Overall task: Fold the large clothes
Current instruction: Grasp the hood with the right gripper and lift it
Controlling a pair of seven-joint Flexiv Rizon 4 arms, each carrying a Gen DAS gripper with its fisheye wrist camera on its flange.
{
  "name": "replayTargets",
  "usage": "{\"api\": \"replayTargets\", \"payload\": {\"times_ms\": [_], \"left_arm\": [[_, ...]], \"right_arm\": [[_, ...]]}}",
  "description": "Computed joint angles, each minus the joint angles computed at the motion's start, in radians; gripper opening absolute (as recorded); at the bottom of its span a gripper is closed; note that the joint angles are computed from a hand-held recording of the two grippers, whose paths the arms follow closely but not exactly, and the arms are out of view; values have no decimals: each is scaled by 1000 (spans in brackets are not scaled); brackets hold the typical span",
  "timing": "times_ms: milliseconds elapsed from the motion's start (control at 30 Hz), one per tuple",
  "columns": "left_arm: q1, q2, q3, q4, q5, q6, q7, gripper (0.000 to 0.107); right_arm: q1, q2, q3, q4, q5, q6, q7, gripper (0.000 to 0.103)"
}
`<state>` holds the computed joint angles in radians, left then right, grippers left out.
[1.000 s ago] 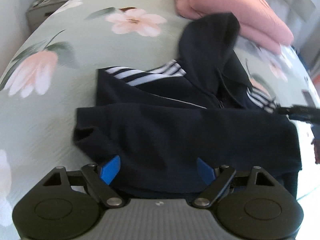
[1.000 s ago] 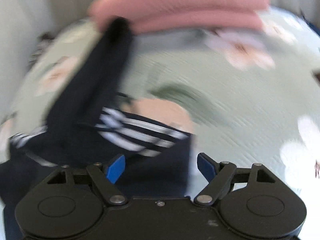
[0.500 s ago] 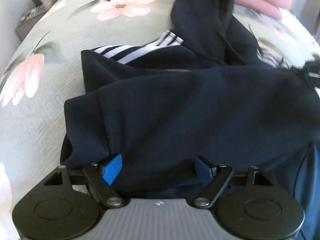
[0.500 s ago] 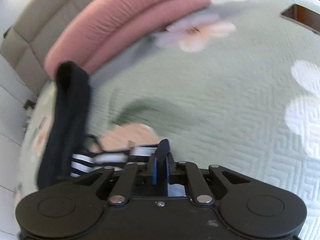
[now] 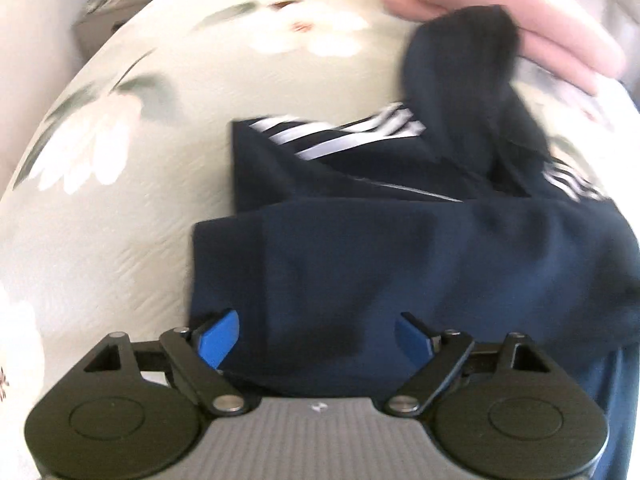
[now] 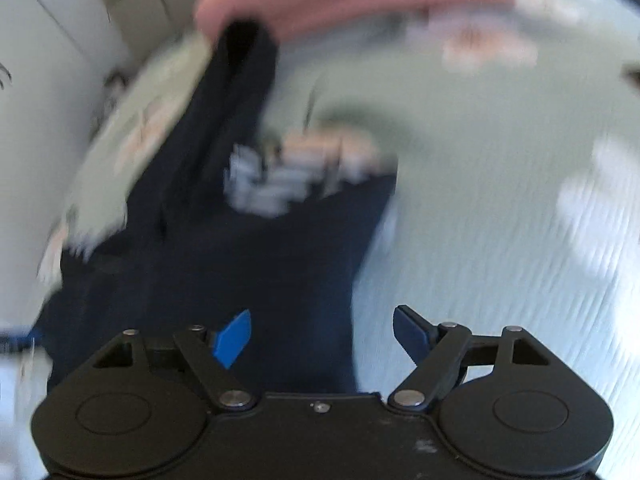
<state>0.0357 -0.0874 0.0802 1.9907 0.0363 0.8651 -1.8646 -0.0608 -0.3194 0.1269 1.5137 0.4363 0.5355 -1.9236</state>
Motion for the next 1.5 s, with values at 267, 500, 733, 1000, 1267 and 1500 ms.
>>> {"api": "replayTargets", "payload": {"times_ms": [267,500,733,1000,1267,1500], "left_arm": [[30,5,34,25,55,-71,-116,100],[31,42,15,16,56,-59,-80,96],[14,33,-4,-6,35,-70,-62,96],[6,14,1,41,14,-46,-31,97],[16,29,6,73,-40,-46,3,96],[25,44,8,72,-55,-68,22,96]], "right_arm": [[22,40,-4,144,-78,133,-68,95],[125,65,-9,137,-323,270,20,99],[148,-129,47,-208,-165,193,92,99],[218,-369,75,-462,-114,217,366,99],[329,-495,7,-538,-309,275,621,87],[337,-468,8,-424,-418,447,630,15]]}}
